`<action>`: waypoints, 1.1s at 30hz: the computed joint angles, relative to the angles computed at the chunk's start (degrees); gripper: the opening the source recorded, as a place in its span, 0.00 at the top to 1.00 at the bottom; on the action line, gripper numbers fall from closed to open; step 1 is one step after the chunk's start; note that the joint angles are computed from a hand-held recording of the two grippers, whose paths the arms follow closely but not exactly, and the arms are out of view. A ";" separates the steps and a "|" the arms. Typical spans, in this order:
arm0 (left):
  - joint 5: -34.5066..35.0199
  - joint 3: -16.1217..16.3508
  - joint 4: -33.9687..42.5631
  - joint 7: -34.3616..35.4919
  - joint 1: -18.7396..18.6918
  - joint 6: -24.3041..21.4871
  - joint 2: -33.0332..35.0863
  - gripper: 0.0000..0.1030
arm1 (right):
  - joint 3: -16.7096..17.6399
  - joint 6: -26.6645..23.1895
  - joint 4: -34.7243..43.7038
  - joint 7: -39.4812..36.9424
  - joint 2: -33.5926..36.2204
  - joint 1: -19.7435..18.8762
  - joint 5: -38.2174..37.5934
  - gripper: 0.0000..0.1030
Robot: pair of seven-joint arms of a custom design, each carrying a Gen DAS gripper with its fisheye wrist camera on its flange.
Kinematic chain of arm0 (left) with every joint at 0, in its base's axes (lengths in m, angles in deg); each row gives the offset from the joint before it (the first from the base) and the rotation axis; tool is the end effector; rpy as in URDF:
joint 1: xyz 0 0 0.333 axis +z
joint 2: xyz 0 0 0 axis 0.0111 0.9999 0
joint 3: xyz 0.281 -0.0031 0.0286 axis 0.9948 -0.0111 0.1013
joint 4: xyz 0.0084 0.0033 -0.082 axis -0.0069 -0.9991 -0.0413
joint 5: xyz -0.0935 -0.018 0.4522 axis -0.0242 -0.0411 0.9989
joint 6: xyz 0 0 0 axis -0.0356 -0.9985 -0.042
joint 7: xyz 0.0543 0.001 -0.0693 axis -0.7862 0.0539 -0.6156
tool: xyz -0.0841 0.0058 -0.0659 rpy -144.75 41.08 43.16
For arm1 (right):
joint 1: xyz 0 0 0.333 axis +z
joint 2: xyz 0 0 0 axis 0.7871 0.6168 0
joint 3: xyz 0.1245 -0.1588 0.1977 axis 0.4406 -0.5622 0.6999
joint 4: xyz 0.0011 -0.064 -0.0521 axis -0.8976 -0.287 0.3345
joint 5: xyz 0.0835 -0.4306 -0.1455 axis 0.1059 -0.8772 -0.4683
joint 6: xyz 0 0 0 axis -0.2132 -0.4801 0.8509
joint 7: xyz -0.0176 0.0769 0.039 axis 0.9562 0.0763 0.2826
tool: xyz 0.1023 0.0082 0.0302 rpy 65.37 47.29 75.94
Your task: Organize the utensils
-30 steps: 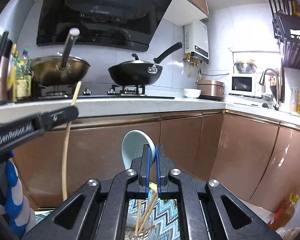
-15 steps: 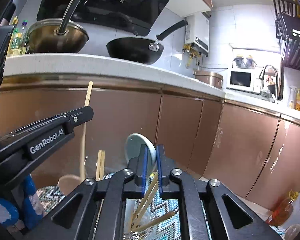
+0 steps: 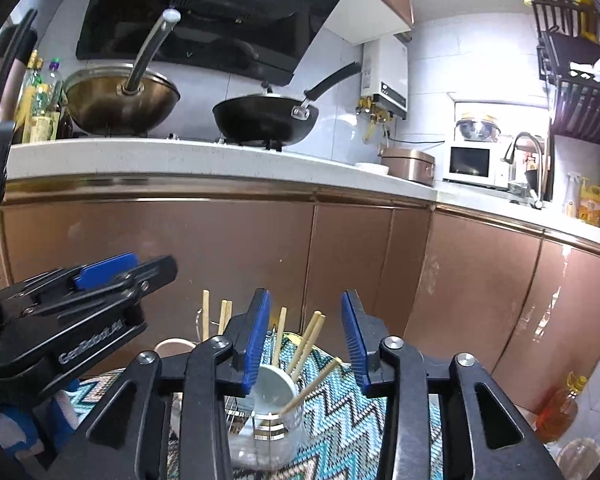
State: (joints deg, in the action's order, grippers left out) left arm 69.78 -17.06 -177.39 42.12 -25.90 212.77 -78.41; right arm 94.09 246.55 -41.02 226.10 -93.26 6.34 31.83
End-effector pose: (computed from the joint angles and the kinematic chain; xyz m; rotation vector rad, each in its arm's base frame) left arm 0.5071 -0.4885 0.6298 -1.2922 1.6553 -1.3939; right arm 0.4917 0.3668 0.5952 -1.3714 1.4150 -1.2767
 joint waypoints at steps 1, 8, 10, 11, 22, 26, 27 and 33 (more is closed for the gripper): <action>-1.59 -0.24 -1.16 1.72 0.05 -0.76 -1.21 0.49 | -1.07 -0.91 -0.62 -0.41 -0.26 1.79 0.22 0.59; -8.81 -4.14 -12.35 8.29 2.22 -6.69 -13.22 0.38 | -8.33 -10.30 -4.41 -0.79 -0.47 15.95 -0.37 0.37; -8.54 -5.92 -14.76 8.09 3.30 -9.22 -16.60 0.35 | -9.84 -13.52 -5.46 -0.44 -1.16 19.67 -0.70 0.30; -7.98 -6.91 -15.96 7.51 3.95 -10.58 -18.35 0.34 | -10.44 -14.57 -5.87 -0.17 -1.33 21.06 -1.02 0.25; -11.11 -12.15 -27.07 7.08 9.11 -10.48 -34.57 0.30 | -16.12 -27.78 -10.43 5.96 -5.89 34.81 -4.19 0.05; -13.15 -13.77 -29.24 7.45 11.22 -9.89 -38.67 0.30 | -17.52 -31.60 -11.27 8.09 -6.84 38.55 -6.03 0.01; -13.63 -14.16 -29.74 7.53 11.66 -9.87 -39.62 0.30 | -17.94 -32.23 -11.42 8.54 -6.88 39.39 -6.54 0.00; -16.98 -15.34 -32.44 8.72 13.32 -9.35 -44.34 0.30 | -20.03 -37.51 -12.35 11.62 -7.70 44.57 -9.46 0.00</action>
State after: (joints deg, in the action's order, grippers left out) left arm 52.80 -32.40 -209.83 50.84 -12.58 203.42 -122.75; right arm 74.07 209.04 -53.36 237.73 -100.96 50.90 22.37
